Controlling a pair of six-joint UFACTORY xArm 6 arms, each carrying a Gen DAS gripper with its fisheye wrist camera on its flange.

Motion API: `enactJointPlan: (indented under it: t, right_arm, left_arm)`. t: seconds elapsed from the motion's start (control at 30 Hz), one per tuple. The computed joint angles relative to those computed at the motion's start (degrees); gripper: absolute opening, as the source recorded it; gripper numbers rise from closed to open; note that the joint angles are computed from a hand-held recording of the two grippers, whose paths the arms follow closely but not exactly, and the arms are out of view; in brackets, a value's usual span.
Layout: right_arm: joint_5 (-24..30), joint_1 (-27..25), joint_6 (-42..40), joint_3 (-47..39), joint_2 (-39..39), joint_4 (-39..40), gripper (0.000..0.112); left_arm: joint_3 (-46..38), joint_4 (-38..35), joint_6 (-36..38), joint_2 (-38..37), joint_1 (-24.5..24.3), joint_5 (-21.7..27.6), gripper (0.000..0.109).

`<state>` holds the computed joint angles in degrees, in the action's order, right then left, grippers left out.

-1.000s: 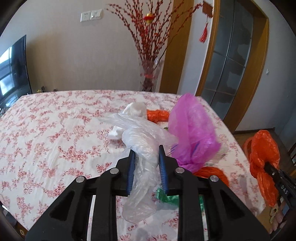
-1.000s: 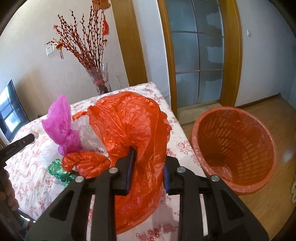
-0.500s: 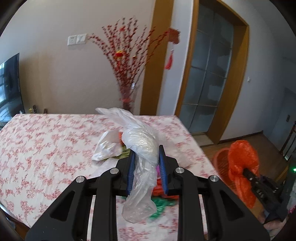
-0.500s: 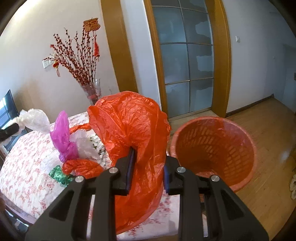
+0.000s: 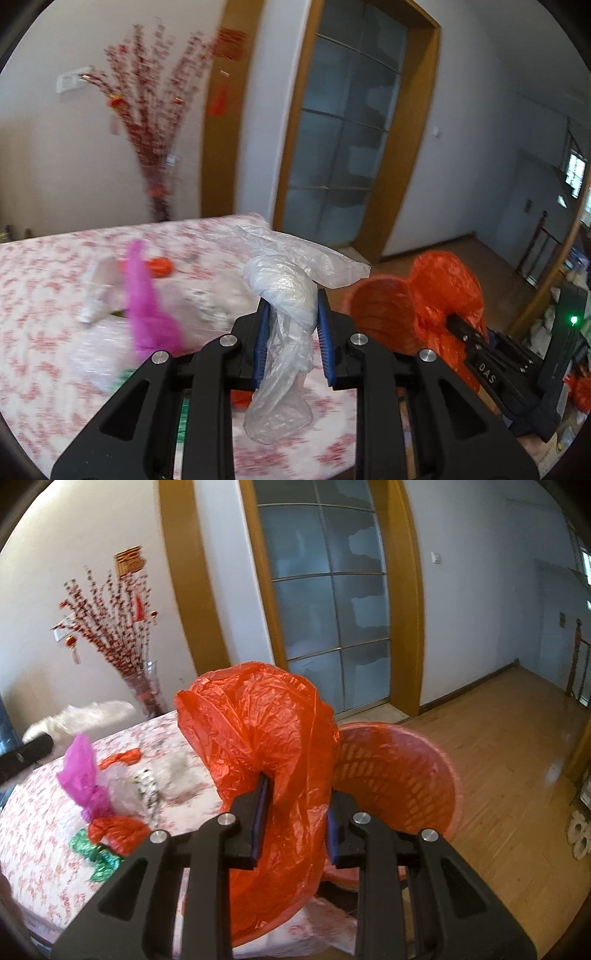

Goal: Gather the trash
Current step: 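Carry both bags to the orange wastebasket and open both tools to drop them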

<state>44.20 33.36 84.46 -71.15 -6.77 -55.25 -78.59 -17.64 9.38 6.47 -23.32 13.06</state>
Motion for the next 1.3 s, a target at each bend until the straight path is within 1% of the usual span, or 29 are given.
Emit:
enactJointPlan:
  t: [0.13,0.2,0.43,0.6,0.73,0.8,0.93,1.0,1.1,1.17,1.23,1.3]
  right_arm:
    - [-0.12,-2.08,0.91,2.25,-1.75,0.14,0.026]
    - [-0.61,-3.36,1.09,3.24,-2.35,0.39,0.026]
    - [-2.56,-7.98,1.13,5.06,-2.54,1.37,0.026]
    - [-3.91,-10.62,1.51,5.89,-2.0,2.06,0.026]
    - [-6.05,-13.44,1.35,5.44,-0.53,3.16,0.026]
    - [-6.45,-13.99,1.47,5.17,0.06,3.17,0.027]
    - [-7.23,-15.53,1.28,3.97,1.74,3.54,0.032]
    - [-7.32,-15.95,1.14,3.67,2.3,4.13,0.034]
    - [-7.6,-16.44,1.25,3.89,2.67,4.69,0.041]
    - [-7.41,-16.33,1.73,4.35,2.53,4.49,0.046]
    - [-6.6,-15.7,2.17,4.49,2.4,3.89,0.054]
    - [-5.76,-15.1,2.46,4.61,2.23,3.12,0.06]
  left_arm:
    - [-4.08,-5.14,4.5,4.44,-2.53,1.45,0.023]
    - [-6.81,-6.11,5.35,7.13,-3.77,2.43,0.023]
    - [-15.43,-6.23,5.18,15.3,-6.59,6.79,0.023]
    - [-21.1,-5.69,4.8,19.86,-7.56,10.19,0.023]
    - [-26.51,-7.0,5.69,23.94,-7.85,13.56,0.023]
    - [-29.0,-7.45,5.85,25.67,-8.09,15.18,0.023]
    - [-33.53,-6.3,5.12,29.13,-8.47,17.53,0.024]
    - [-34.89,-5.86,4.49,30.2,-8.42,18.92,0.034]
    - [-35.15,-4.68,3.15,30.8,-8.22,19.48,0.045]
    - [-35.17,-3.44,1.83,30.94,-8.16,19.82,0.048]
    - [-34.48,-2.74,1.03,30.56,-8.01,19.79,0.05]
    - [-32.9,-1.84,0.11,29.51,-7.85,19.25,0.054]
